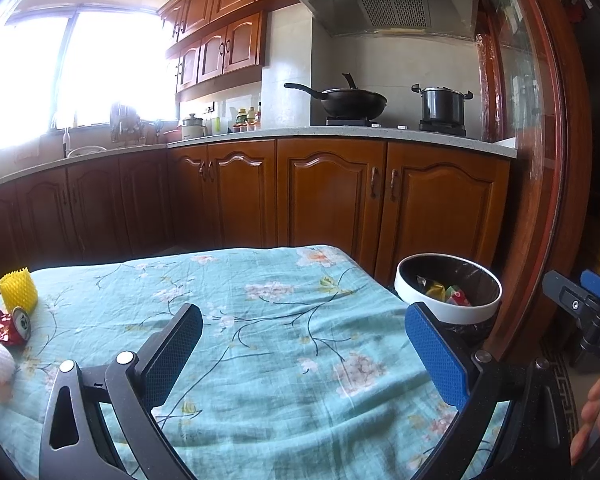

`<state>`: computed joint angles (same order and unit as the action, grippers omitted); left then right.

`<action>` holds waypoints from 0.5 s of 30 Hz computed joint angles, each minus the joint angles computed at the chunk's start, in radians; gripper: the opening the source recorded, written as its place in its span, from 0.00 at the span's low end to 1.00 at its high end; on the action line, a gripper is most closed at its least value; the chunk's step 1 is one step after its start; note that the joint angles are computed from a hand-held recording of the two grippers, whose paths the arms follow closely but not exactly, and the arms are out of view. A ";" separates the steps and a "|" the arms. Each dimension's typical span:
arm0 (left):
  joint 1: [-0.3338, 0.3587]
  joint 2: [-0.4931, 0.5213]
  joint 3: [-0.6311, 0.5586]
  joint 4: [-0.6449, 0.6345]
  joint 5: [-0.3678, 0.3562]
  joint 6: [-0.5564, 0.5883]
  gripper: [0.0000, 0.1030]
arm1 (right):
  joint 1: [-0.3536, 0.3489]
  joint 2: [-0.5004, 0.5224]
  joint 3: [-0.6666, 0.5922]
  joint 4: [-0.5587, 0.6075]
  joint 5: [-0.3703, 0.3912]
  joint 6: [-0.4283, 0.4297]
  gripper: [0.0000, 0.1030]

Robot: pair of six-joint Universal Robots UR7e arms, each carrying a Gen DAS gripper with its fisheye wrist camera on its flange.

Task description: Collect trash

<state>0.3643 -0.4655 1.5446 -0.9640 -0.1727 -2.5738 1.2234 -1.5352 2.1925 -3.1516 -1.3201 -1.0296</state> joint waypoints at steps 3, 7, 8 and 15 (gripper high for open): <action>0.000 -0.001 0.003 -0.012 0.001 0.011 0.99 | 0.000 0.000 0.001 -0.002 0.000 0.000 1.00; 0.000 0.000 0.002 -0.014 0.001 0.012 0.99 | 0.000 0.000 0.001 -0.003 0.000 0.001 1.00; 0.000 0.000 0.002 -0.014 0.001 0.012 0.99 | 0.000 0.000 0.001 -0.001 0.001 0.001 1.00; 0.000 -0.004 0.011 -0.033 0.003 0.028 0.99 | 0.002 0.002 -0.004 0.005 0.002 0.001 1.00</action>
<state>0.3645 -0.4696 1.5552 -0.9971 -0.1697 -2.5458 1.2256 -1.5328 2.1889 -3.1466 -1.3182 -1.0290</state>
